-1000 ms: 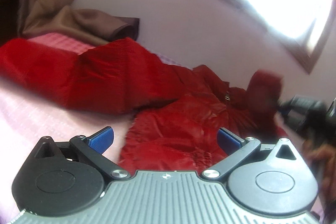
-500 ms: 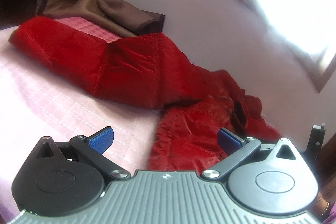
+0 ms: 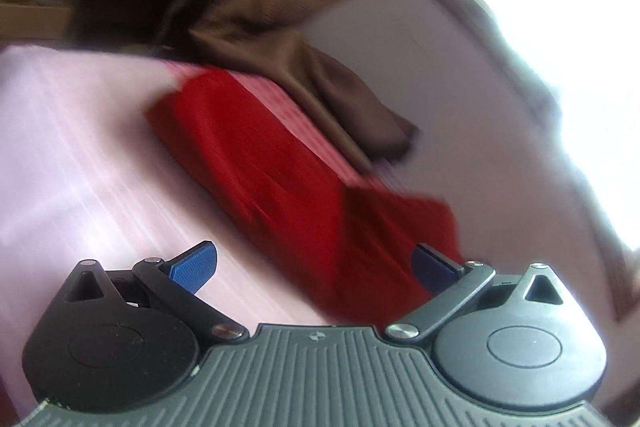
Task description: Fold large clothes
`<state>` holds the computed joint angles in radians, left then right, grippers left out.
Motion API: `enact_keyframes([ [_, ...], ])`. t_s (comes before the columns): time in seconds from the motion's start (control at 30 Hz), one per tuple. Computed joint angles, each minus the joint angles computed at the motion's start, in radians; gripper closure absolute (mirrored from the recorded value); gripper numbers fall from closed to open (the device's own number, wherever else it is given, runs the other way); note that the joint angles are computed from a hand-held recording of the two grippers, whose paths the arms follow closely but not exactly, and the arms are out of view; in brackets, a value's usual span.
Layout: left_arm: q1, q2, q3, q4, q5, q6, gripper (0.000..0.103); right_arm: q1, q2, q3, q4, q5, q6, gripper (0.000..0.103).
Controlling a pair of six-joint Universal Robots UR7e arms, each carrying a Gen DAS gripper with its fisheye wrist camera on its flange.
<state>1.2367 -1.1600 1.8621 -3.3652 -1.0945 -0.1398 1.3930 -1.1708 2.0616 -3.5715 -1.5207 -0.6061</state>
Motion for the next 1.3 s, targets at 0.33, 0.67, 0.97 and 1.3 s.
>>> enact_keyframes([
  [0.33, 0.063, 0.071, -0.217, 0.136, 0.009, -0.003, 0.012, -0.085, -0.208, 0.225, -0.002, 0.21, -0.009, 0.002],
  [0.67, 0.023, 0.139, -0.287, 0.024, 0.107, 0.113, 0.097, -0.241, -0.32, 0.315, -0.032, 0.289, 0.15, 0.002],
  [0.97, -0.209, 0.159, -0.283, -0.123, 0.053, 0.355, 0.097, -0.349, -0.37, 0.331, -0.063, 0.416, 0.235, 0.002],
  [1.3, -0.375, 0.345, -0.353, 0.016, -0.103, 0.371, 0.097, -0.468, -0.422, 0.341, -0.071, 0.537, 0.293, 0.002],
])
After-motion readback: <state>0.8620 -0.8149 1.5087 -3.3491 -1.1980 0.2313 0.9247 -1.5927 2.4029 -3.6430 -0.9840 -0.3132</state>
